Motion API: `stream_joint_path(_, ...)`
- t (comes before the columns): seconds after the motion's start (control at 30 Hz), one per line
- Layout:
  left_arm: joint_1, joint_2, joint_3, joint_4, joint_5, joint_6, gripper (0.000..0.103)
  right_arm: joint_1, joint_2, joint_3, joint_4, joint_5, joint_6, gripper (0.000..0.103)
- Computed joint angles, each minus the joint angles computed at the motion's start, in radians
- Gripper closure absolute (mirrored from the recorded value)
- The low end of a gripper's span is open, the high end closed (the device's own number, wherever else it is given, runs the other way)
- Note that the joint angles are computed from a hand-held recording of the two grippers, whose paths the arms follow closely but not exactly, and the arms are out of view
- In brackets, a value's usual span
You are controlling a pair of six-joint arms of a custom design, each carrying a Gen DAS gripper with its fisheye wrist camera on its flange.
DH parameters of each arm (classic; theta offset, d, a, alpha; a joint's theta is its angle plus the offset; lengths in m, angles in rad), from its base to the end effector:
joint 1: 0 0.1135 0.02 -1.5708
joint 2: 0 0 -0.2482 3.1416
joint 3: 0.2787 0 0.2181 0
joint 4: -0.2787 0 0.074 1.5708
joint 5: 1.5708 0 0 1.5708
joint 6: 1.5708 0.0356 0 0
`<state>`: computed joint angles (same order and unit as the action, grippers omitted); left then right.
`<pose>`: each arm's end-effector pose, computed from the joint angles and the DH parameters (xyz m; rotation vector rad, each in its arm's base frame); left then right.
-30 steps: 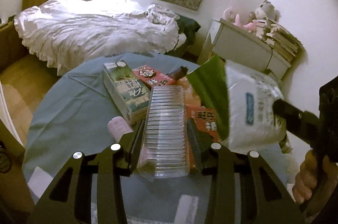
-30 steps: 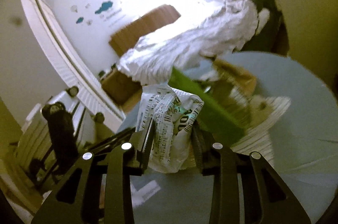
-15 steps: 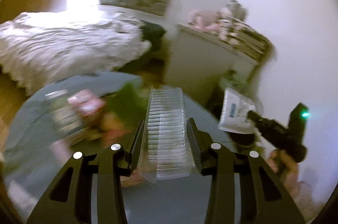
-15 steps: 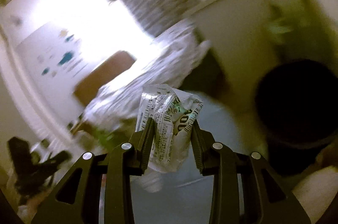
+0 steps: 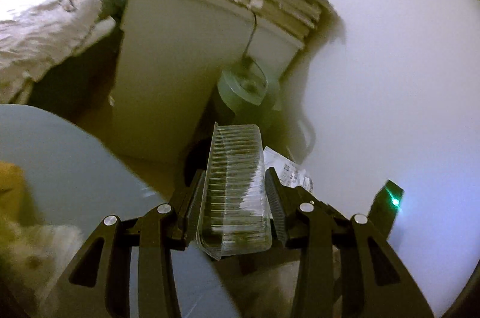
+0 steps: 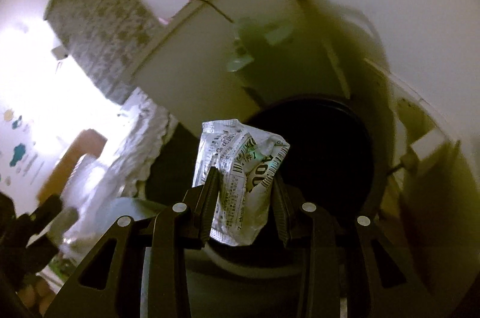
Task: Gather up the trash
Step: 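Carry both items to the black bin and open both tools to drop them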
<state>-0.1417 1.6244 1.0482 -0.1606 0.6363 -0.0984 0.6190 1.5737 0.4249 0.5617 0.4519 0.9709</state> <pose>0.3117 -0.0658 0.2285 0.3772 2.2443 -0.8558 0.2123 0.1322 0.1363 0.6256 2.0333 0.4676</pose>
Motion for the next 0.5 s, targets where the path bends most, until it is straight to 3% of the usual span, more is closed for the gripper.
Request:
stream_joint_path(0.2,-0.101,0.171,0.107,0.028,-0.061,-0.038,0.062,-0.039,0.011,-0.052,0.052,-0.015,-0.013,0.069)
stream_joint_path(0.4,-0.141,0.268,0.204,-0.017,-0.109,-0.039,0.059,-0.076,0.021,0.004,0.009,-0.056,-0.05,0.065)
stream_joint_path(0.43,-0.145,0.28,0.221,-0.031,-0.115,-0.037,0.057,-0.075,0.026,0.01,0.01,-0.054,-0.053,0.059)
stream_joint_path(0.5,-0.153,0.292,0.235,-0.037,-0.136,-0.037,0.033,-0.072,0.023,0.035,-0.009,-0.043,-0.061,0.047)
